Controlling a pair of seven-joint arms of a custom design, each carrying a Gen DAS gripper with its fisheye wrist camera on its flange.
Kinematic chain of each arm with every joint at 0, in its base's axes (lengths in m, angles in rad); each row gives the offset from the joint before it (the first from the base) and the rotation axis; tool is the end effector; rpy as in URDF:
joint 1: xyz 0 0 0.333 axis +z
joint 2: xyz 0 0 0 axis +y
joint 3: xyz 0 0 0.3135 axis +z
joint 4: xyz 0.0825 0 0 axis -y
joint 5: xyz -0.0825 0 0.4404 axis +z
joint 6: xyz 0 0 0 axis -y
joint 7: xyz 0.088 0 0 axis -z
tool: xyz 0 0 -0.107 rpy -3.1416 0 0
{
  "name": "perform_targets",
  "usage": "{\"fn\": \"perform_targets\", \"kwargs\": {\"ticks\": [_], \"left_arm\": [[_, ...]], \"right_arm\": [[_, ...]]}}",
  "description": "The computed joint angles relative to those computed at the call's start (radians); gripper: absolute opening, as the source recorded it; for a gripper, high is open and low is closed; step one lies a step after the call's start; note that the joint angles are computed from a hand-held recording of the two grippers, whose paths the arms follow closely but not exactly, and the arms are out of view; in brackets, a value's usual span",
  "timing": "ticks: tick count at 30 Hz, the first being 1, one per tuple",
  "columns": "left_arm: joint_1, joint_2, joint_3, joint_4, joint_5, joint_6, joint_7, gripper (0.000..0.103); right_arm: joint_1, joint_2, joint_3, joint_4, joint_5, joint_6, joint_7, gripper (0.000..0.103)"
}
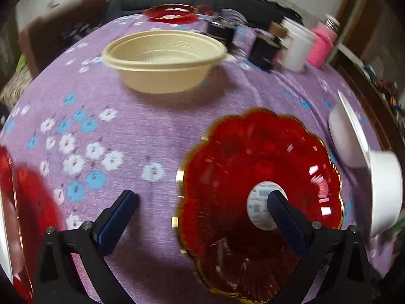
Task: Organize plates and bowls
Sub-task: 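Close the left gripper on the labelled red plate rim and lift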
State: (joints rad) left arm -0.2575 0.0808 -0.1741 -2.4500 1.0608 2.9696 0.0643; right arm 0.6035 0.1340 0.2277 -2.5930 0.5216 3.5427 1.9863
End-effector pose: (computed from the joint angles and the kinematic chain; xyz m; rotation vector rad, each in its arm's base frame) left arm 0.4509 -0.2744 0.2473 -2.0209 1.8930 -0.6394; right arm 0.3810 0.3292 0.2469 -1.5277 1.8024 -0.1188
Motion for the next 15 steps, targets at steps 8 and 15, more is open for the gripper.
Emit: {"fn": "perform_targets", "kwargs": {"ticks": [8,15], "left_arm": [[-0.026,-0.028,-0.023,0.004,0.064,-0.065,0.046,0.053],[0.013,-0.091,-0.035,-0.065,-0.004,-0.022,0.077,0.033]], "right_arm": [[0.026,0.008,-0.01,0.009,0.06,0.013,-0.051,0.017],[-0.008,0.014,0.011,-0.005,-0.016,0.048,0.017,0.017]]}}
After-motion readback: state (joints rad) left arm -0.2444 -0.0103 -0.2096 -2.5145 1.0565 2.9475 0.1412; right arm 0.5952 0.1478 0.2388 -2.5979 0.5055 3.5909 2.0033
